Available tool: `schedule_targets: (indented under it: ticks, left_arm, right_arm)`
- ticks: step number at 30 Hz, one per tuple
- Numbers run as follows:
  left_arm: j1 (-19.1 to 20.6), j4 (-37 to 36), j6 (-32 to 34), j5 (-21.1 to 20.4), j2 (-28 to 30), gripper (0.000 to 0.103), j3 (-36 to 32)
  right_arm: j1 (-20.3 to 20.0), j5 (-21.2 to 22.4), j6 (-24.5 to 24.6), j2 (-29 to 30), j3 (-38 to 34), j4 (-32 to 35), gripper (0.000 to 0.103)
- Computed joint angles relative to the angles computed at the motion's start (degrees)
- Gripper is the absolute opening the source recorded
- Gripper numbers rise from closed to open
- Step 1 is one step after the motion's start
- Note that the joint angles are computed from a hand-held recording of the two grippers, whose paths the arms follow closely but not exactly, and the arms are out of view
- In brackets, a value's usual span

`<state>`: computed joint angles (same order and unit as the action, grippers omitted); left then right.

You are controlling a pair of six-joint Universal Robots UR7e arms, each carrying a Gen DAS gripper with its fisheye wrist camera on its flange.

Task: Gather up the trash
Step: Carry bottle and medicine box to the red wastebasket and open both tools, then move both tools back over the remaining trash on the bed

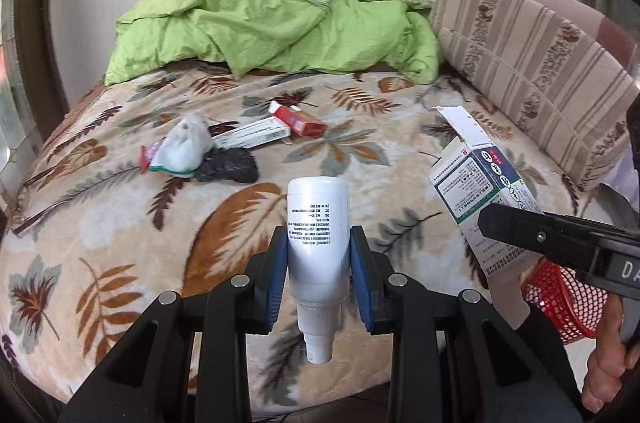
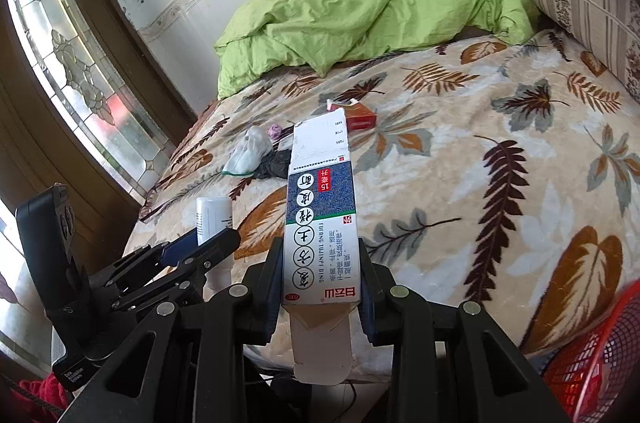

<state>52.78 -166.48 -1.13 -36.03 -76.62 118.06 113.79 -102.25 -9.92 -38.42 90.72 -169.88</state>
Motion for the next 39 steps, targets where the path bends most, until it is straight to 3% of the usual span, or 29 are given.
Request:
schedule_targets:
  ticks: [11, 17, 26, 27, 28, 30, 35, 39]
  left_arm:
    - [-0.09, 6.73, 0.69, -14.04, 3.80, 0.029, -5.51]
    - [-1.30, 13.65, 0.73, -24.17, 10.51, 0.029, -12.32]
    - [-4.58, 20.28, 1.66, -36.03, 22.21, 0.029, -21.43]
    - [-4.80, 20.85, 1.61, -37.04, 23.35, 0.035, -22.21]
    - [-4.97, 21.25, 1.67, -37.03, 24.13, 0.053, -22.79]
    - [-5.57, 19.98, 1.65, -35.61, 25.13, 0.064, -22.70]
    - [-5.24, 19.22, 1.40, -33.77, 23.30, 0.064, -21.14]
    - [-4.26, 18.59, -0.22, -30.45, 20.93, 0.064, -19.67]
  right_arm:
    - [-3.61, -3.91, 4.94, -9.57, 10.18, -6.54, 0.034]
    - [-6.59, -9.61, 8.46, -17.92, 17.77, -12.16, 0.034]
    - [-10.13, -16.93, 11.27, -27.20, 25.49, -17.38, 0.034]
    - [-10.46, -17.44, 11.63, -27.60, 25.80, -17.34, 0.034]
    - [-10.84, -18.29, 12.22, -28.06, 26.21, -17.53, 0.034]
    - [-11.42, -18.41, 12.38, -28.76, 26.66, -17.45, 0.049]
    - [-11.49, -19.39, 11.17, -28.76, 26.70, -19.20, 0.053]
    - [-11.41, -16.00, 10.72, -27.23, 25.08, -17.98, 0.053]
